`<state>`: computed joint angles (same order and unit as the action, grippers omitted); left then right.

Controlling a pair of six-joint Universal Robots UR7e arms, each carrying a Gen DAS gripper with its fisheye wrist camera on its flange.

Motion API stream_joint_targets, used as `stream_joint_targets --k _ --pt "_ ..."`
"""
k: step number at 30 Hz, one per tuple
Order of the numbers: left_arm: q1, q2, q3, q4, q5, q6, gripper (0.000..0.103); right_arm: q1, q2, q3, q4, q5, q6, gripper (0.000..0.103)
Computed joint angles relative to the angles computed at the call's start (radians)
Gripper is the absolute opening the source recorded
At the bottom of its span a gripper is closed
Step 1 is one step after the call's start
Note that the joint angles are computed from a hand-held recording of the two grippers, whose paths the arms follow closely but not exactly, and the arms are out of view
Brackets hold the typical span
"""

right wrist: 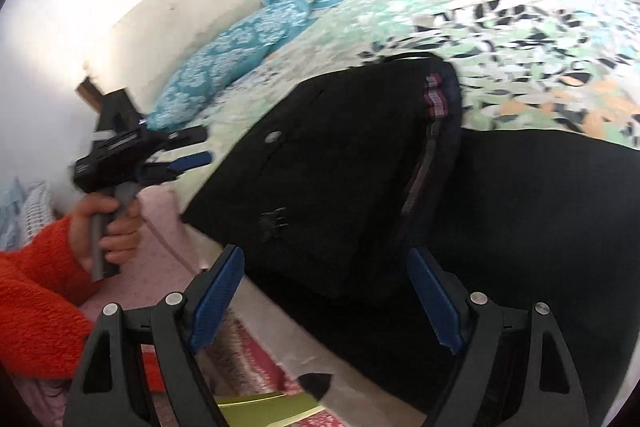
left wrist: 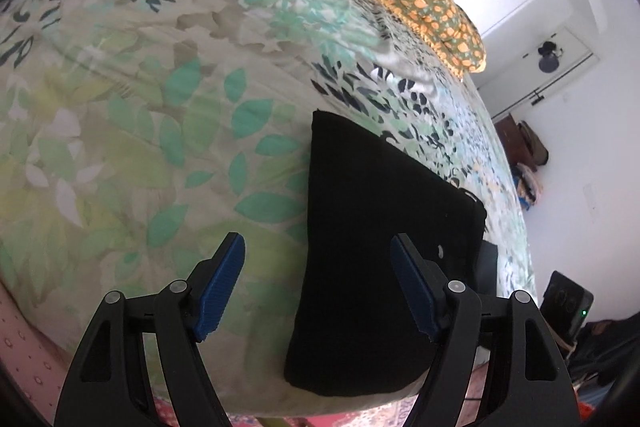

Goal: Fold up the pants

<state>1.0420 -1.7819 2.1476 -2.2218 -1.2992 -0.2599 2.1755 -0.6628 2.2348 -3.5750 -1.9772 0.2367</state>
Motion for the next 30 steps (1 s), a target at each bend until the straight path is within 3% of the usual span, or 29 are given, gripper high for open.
stream_joint_targets --k 5,9,12,16,18,20,24,27,28,30 --pt "0.003 0.001 0.006 0.007 0.011 -0.002 0.076 -0.024 -0.004 0.0 0.003 0.071 -0.023 0.083" --pt "0.011 -0.001 0.006 0.011 0.026 -0.02 0.076 -0.039 -0.039 0.006 0.117 0.057 0.017 0.081" --pt "0.013 0.001 0.007 0.01 0.031 -0.023 0.076 -0.074 -0.049 0.027 0.065 0.169 -0.02 0.078" --pt "0.01 0.001 0.009 0.022 0.04 -0.023 0.076 -0.107 -0.078 0.018 0.143 0.263 -0.07 0.078" --pt "0.009 0.003 0.009 0.027 0.045 -0.025 0.076 -0.135 -0.098 0.001 0.256 0.273 -0.052 0.076" --pt "0.008 0.005 0.01 0.032 0.053 -0.028 0.076 -0.157 -0.097 -0.001 0.267 0.275 -0.045 0.07" --pt "0.0 0.009 0.014 0.043 0.071 -0.028 0.076 -0.231 -0.084 0.027 0.171 0.418 0.003 0.072" --pt "-0.004 0.012 0.018 0.045 0.075 -0.018 0.076 -0.268 -0.083 0.027 0.163 0.541 0.008 0.071" --pt "-0.003 0.013 0.018 0.047 0.073 -0.017 0.076 -0.261 -0.086 0.019 0.184 0.531 0.002 0.068" --pt "0.002 0.018 0.017 0.047 0.065 -0.015 0.076 -0.232 -0.093 -0.012 0.275 0.436 0.003 0.052"
